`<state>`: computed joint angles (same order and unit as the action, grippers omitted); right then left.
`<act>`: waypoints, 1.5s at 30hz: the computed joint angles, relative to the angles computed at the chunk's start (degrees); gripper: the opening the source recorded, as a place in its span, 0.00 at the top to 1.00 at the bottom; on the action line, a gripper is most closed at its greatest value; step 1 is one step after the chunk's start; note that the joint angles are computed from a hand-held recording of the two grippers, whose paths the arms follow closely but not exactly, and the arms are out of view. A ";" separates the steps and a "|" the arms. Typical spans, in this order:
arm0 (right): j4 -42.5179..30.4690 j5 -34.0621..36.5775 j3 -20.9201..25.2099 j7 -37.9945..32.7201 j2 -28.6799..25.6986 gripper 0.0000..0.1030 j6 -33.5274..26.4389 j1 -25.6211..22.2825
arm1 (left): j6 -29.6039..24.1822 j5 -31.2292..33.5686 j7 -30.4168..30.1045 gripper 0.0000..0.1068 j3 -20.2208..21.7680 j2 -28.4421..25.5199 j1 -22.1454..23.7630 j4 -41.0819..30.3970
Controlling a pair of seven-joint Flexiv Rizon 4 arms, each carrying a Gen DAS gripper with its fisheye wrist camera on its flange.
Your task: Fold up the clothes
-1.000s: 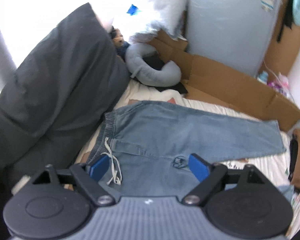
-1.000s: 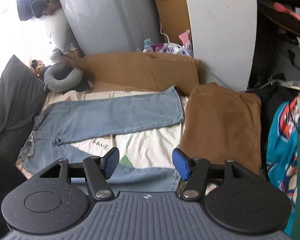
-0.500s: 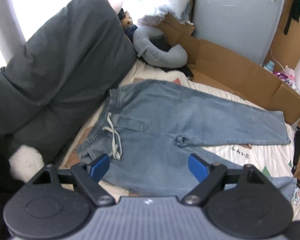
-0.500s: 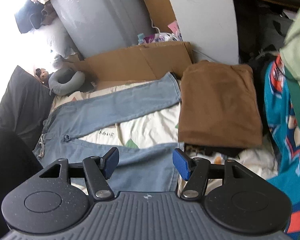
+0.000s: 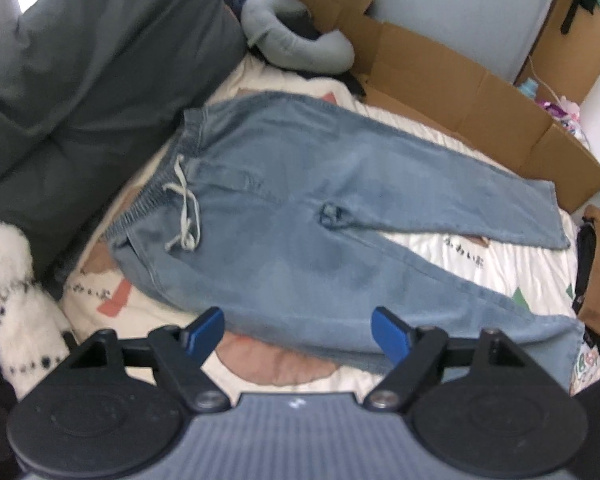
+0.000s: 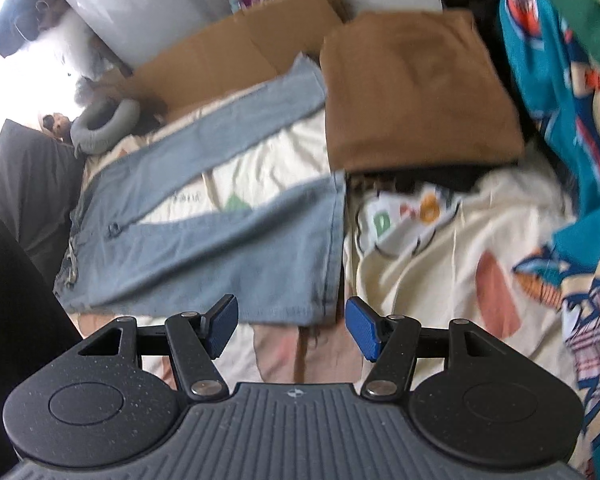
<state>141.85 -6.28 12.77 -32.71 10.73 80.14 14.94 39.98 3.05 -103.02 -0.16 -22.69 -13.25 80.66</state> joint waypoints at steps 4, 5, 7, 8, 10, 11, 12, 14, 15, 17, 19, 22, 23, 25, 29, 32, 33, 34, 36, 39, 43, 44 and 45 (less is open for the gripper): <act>1.14 2.69 -0.08 -0.26 -4.60 0.37 5.94 1.65 | 0.96 0.56 -1.57 0.23 0.33 -0.25 -0.37 2.23; 1.24 3.81 -0.17 -0.63 -5.95 0.37 7.55 2.23 | 1.32 0.73 -2.00 0.23 0.43 -0.34 -0.42 2.77; 0.80 7.35 -0.35 -2.27 -9.15 0.37 10.98 3.51 | 2.03 0.94 -3.19 0.23 0.66 -0.55 -0.50 3.88; -0.05 10.58 -0.04 -3.89 -11.00 0.37 12.06 4.08 | 2.42 0.95 -3.94 0.23 0.79 -0.63 -0.50 4.52; -2.63 17.50 2.33 -7.92 -14.75 0.37 13.21 3.33 | 3.22 1.15 -5.13 0.23 1.02 -0.87 -0.48 5.71; -3.60 19.39 3.54 -8.76 -16.63 0.37 14.16 2.61 | 3.52 1.33 -5.58 0.23 1.14 -1.05 -0.46 6.11; -4.55 20.76 4.92 -9.32 -18.51 0.37 15.05 1.58 | 3.77 1.52 -6.02 0.23 1.25 -1.18 -0.45 6.45; -5.88 21.42 7.00 -9.29 -21.78 0.37 16.32 -0.47 | 4.29 1.53 -6.78 0.23 1.39 -1.44 -0.27 7.31; -6.41 21.38 8.04 -9.04 -23.37 0.37 17.10 -1.53 | 4.46 1.45 -7.06 0.23 1.41 -1.59 -0.15 7.69; -7.11 20.82 8.69 -7.70 -26.36 0.37 19.27 -2.24 | 4.89 1.24 -7.44 0.23 1.38 -1.92 0.05 8.34; -7.80 20.37 8.83 -5.96 -29.31 0.37 21.47 -2.50 | 5.13 0.96 -7.75 0.23 1.37 -2.30 0.21 8.86; -8.80 19.21 10.21 -3.44 -33.05 0.37 24.02 -4.56 | 5.86 0.48 -7.80 0.23 1.12 -2.79 0.29 9.61; -9.15 18.80 11.24 -2.45 -34.47 0.36 25.14 -5.79 | 6.22 0.25 -7.61 0.23 0.98 -2.94 0.33 9.97; -9.72 17.96 16.30 0.55 -38.60 0.36 29.59 -11.00 | 6.60 -0.07 -7.33 0.23 0.83 -3.28 0.26 10.56; -10.03 15.38 20.53 6.08 -45.58 0.36 37.64 -15.16 | 6.55 -0.96 -7.41 0.23 0.64 -3.63 0.02 11.85; -10.60 13.79 20.90 9.57 -49.14 0.36 41.74 -14.99 | 6.36 -1.35 -7.22 0.23 0.58 -3.71 -0.06 12.51; -10.84 13.56 20.71 10.68 -50.18 0.36 43.13 -14.55 | 6.29 -1.38 -7.18 0.23 0.58 -3.77 -0.12 12.59; -11.10 14.11 20.04 11.74 -50.94 0.37 44.66 -13.46 | 6.20 -1.36 -7.23 0.23 0.62 -3.85 -0.21 12.56; -11.72 16.25 18.68 13.93 -52.96 0.37 49.49 -10.87 | 6.13 -1.35 -7.44 0.23 0.69 -4.04 -0.33 12.44; -12.21 19.95 16.13 16.96 -53.89 0.37 54.06 -7.04 | 6.14 -1.27 -7.46 0.23 0.70 -4.37 -0.47 12.06; -12.00 24.41 12.53 19.78 -53.20 0.37 59.11 -2.16 | 7.51 -1.39 -7.03 0.23 0.46 -4.60 -0.59 12.23; -11.91 24.90 11.67 20.17 -53.03 0.37 60.45 -1.10 | 7.70 -1.46 -6.93 0.23 0.44 -4.71 -0.63 12.28; -11.68 24.57 10.99 20.68 -52.79 0.37 61.36 -0.56 | 7.80 -1.54 -6.91 0.23 0.44 -4.87 -0.67 12.30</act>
<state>130.17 18.29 23.76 -12.03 -42.07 141.50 14.38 47.78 1.51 -109.93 0.28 -27.56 -13.92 92.95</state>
